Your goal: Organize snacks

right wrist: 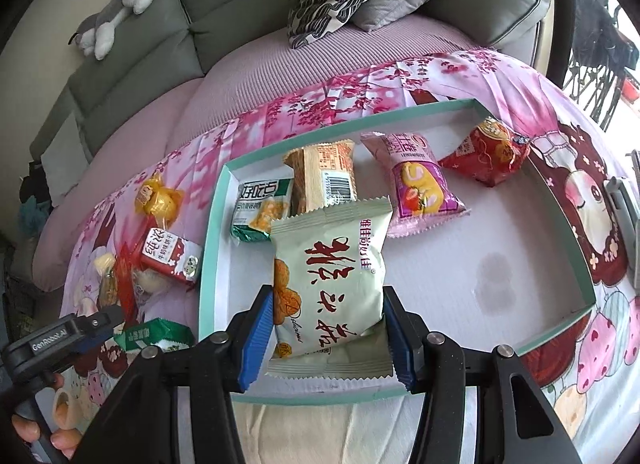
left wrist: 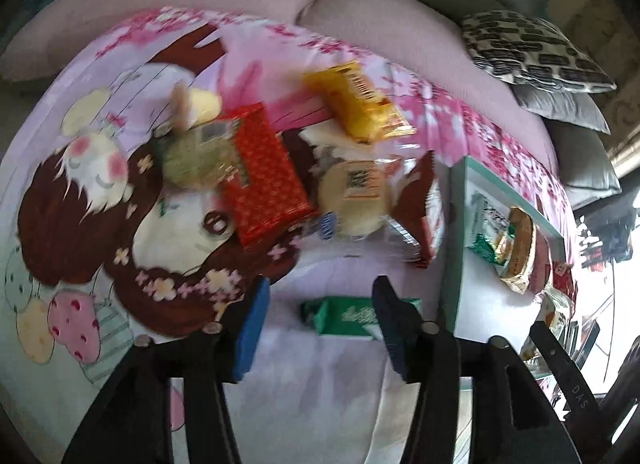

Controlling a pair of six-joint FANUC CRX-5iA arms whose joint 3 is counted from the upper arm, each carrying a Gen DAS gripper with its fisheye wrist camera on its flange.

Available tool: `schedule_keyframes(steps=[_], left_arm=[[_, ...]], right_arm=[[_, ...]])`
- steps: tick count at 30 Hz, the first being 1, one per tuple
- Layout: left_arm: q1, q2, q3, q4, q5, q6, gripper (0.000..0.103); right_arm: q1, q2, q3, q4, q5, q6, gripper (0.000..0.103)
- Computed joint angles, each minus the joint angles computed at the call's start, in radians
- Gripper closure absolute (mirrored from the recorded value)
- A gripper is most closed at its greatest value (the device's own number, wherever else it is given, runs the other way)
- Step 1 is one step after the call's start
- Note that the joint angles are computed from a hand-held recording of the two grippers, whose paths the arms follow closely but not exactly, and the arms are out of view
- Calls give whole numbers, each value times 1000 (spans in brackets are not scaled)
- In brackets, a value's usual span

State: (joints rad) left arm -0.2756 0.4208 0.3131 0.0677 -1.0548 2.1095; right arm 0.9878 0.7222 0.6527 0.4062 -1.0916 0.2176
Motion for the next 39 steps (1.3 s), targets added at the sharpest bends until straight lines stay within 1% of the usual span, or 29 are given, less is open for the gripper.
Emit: schedule_keyframes(steps=[3, 5, 7, 10, 13, 16, 18, 21, 27, 30, 32, 35, 39], left_arm=[[10, -3, -25, 32, 12, -6, 44], [17, 1, -43, 77, 20, -24, 42], [22, 12, -53, 119, 18, -46, 41], [17, 30, -45, 133, 18, -68, 37], [5, 49, -10, 102, 10, -51, 37], [-20, 92, 79, 21, -29, -28, 37], [-29, 112, 115, -1, -44, -21, 37], [-30, 112, 118, 0, -45, -21, 37], [-29, 64, 90, -47, -39, 18, 36], [-34, 36, 61, -54, -40, -6, 34], [-46, 53, 89, -67, -65, -28, 26], [-61, 78, 121, -79, -90, -50, 23], [-72, 110, 161, -96, -120, -62, 23]], right_arm=[[0, -1, 0, -3, -2, -1, 48], [0, 0, 2, -5, -3, 1, 48], [-1, 2, 5, -6, -3, 4, 48], [-1, 4, 8, -5, -5, 4, 48], [0, 4, 8, -6, -5, 5, 48], [-1, 8, 15, -6, -6, 8, 48], [-2, 6, 12, -7, -2, 9, 48], [-3, 3, 5, -6, 3, 7, 48], [-2, 3, 4, -6, -3, -5, 48], [-3, 4, 6, -7, -2, -3, 48], [-2, 5, 8, -7, -4, -5, 48], [-3, 6, 9, -8, -7, -8, 48], [-4, 11, 18, -14, -13, -5, 48]])
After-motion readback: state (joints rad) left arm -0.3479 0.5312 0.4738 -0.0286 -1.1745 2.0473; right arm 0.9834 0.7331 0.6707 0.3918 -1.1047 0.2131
